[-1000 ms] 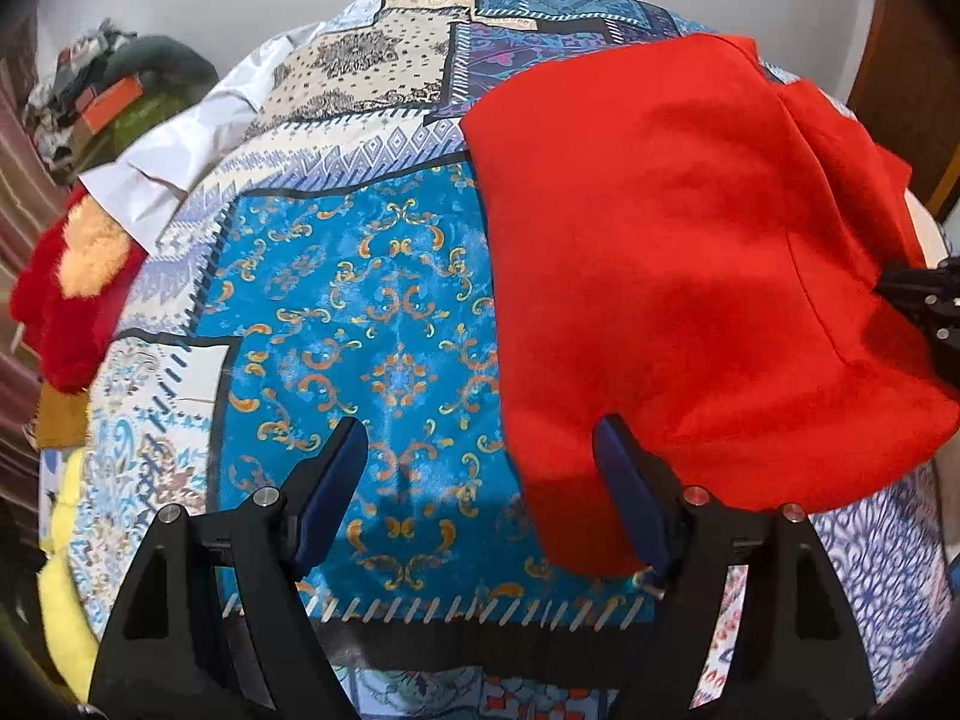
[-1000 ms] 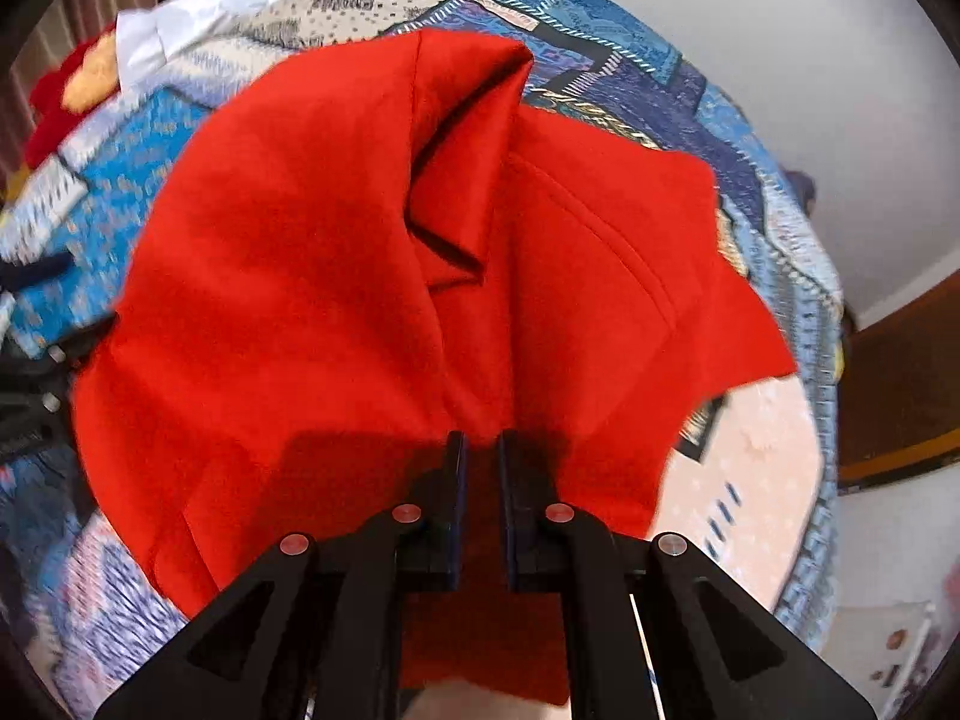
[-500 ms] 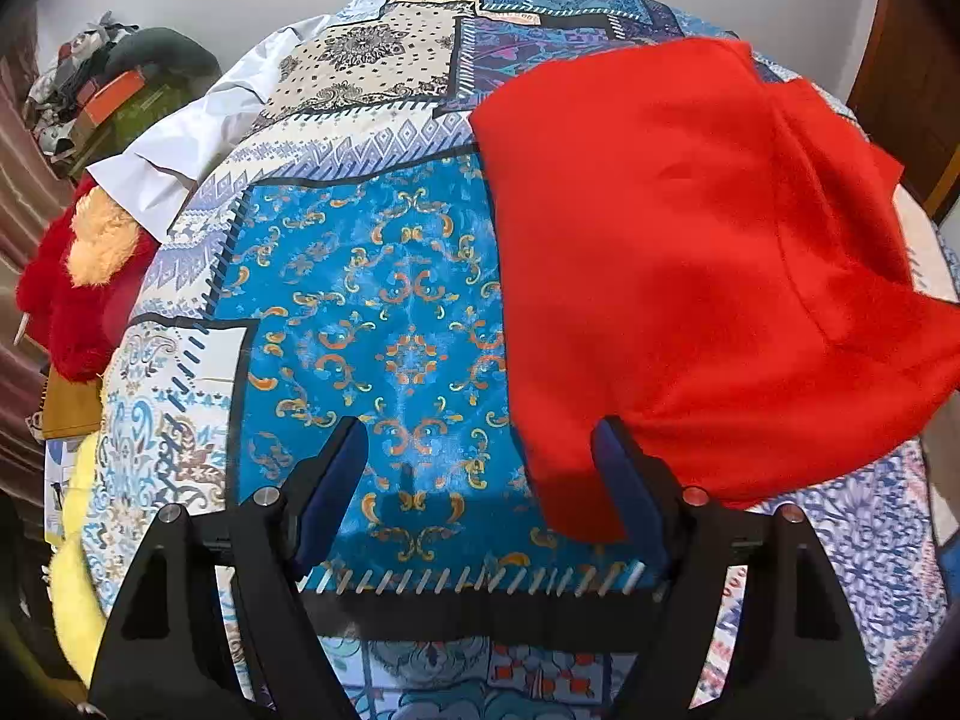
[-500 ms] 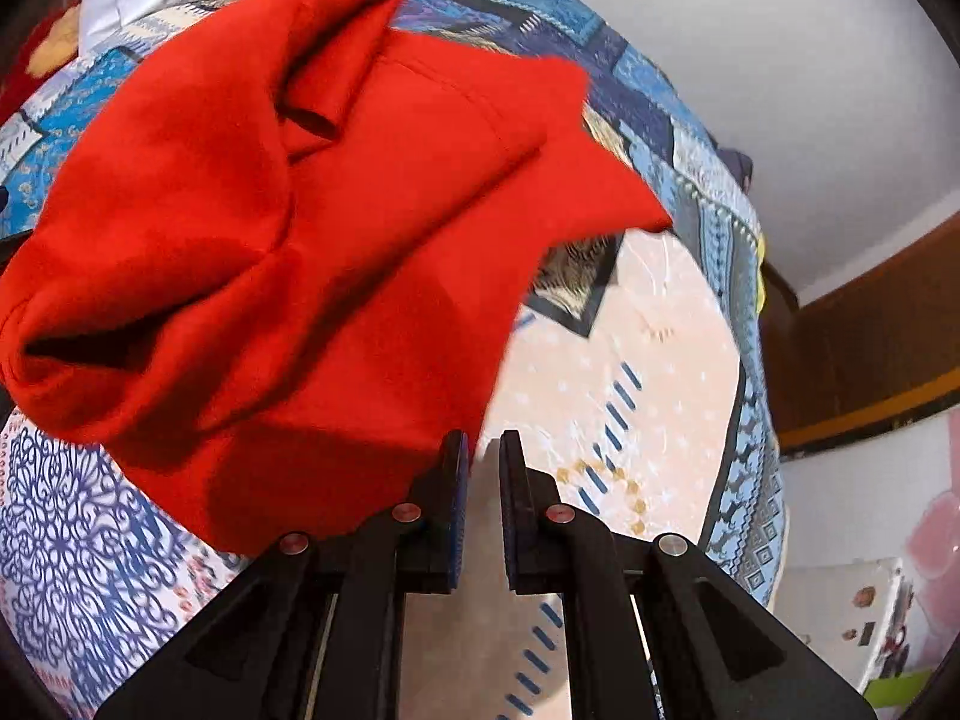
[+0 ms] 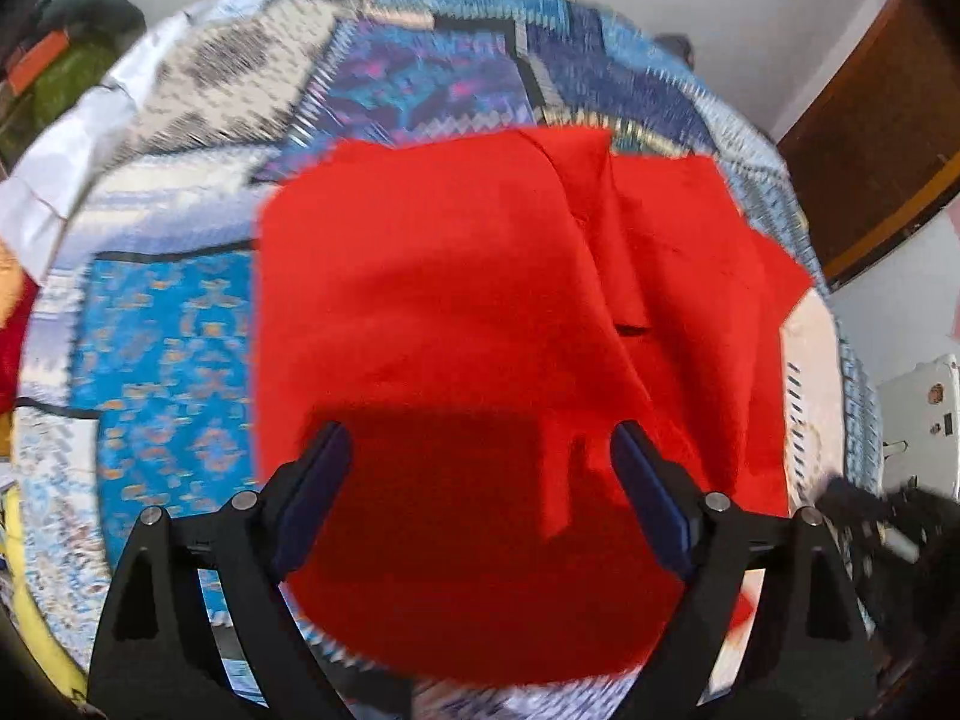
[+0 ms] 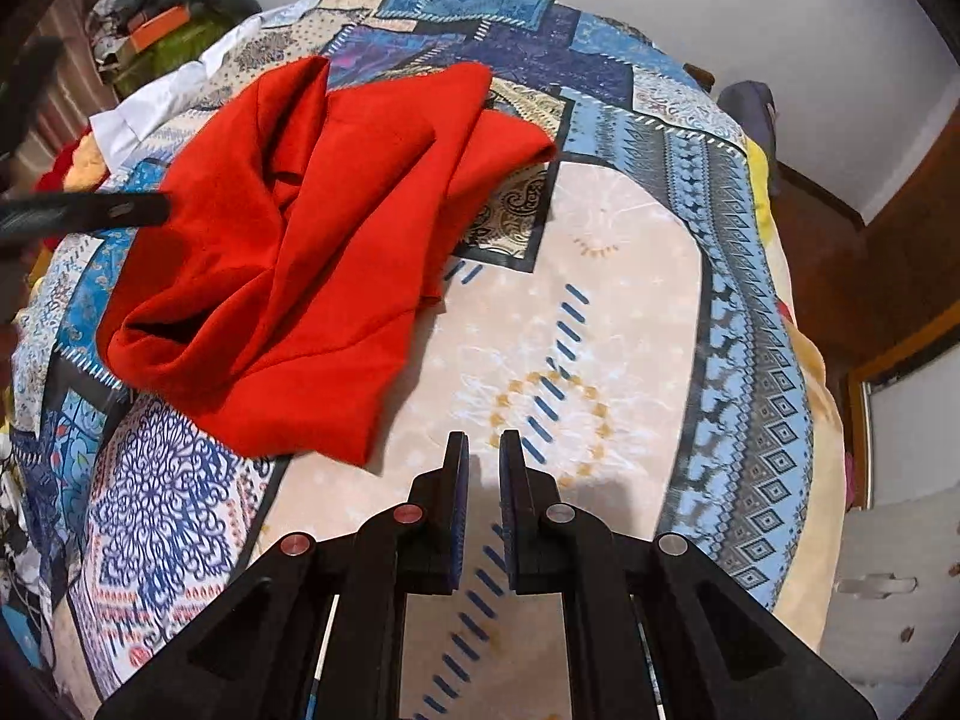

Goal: Fold large clothes

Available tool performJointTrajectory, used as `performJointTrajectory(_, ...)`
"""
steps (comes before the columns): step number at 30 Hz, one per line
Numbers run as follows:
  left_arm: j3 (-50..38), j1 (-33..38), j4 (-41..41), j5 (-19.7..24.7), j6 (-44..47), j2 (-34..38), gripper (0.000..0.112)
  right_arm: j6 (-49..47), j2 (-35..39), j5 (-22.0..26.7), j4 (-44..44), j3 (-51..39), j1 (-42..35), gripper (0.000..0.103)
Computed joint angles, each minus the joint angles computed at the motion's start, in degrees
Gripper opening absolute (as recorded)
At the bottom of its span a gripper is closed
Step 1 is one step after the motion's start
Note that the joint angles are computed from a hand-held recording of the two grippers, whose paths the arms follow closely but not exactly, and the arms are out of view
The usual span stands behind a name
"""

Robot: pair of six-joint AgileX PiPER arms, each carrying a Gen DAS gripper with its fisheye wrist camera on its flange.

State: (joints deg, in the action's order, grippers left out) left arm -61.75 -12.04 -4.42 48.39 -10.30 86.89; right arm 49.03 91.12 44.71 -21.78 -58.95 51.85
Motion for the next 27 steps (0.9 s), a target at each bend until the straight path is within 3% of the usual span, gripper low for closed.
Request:
performJointTrajectory(4, -4.3, -4.5, 7.3, 1.3, -10.4, 8.5, 0.089, -5.0, -2.8, -5.8, 4.6, 4.5, -3.7, 0.005)
performJointTrajectory(7, -2.9, -5.9, 10.5, -2.2, -16.6, 9.4, 0.088, -8.3, -3.0, -9.2, 6.9, 6.3, -5.9, 0.005)
performJointTrajectory(9, -2.4, -6.5, 11.2, -3.2, -17.1, 9.0, 0.077, -9.5, -3.0, -10.9, 7.7, 7.2, -6.6, 0.005)
performJointTrajectory(10, -2.5, -7.3, 12.2, -3.0, -17.3, 8.9, 0.067, -10.3, -3.1, -11.8, 8.4, 7.6, -7.0, 0.005)
performJointTrajectory(11, -2.6, -7.9, 12.9, -2.7, -17.5, 8.6, 0.048, -11.1, -2.9, -12.3, 9.1, 7.6, -7.4, 0.005)
performJointTrajectory(14, -4.0, -11.0, 16.4, 0.9, -18.1, 7.5, 0.015, -15.4, -2.1, -13.4, 12.9, 7.4, -9.2, 0.005)
performJointTrajectory(15, -4.5, -12.2, 18.1, 2.4, -18.7, 6.9, 0.009, -16.4, -2.1, -13.7, 13.8, 7.4, -9.6, 0.005)
performJointTrajectory(21, -7.8, -12.4, 18.2, 7.4, -16.3, -0.7, 0.004, -16.9, -5.3, -13.6, 13.8, 8.0, -10.8, 0.005)
performJointTrajectory(27, -17.1, -12.1, 13.1, 11.2, -11.6, -1.0, 0.004, -13.4, -9.5, -11.5, 10.5, 7.4, -10.9, 0.005)
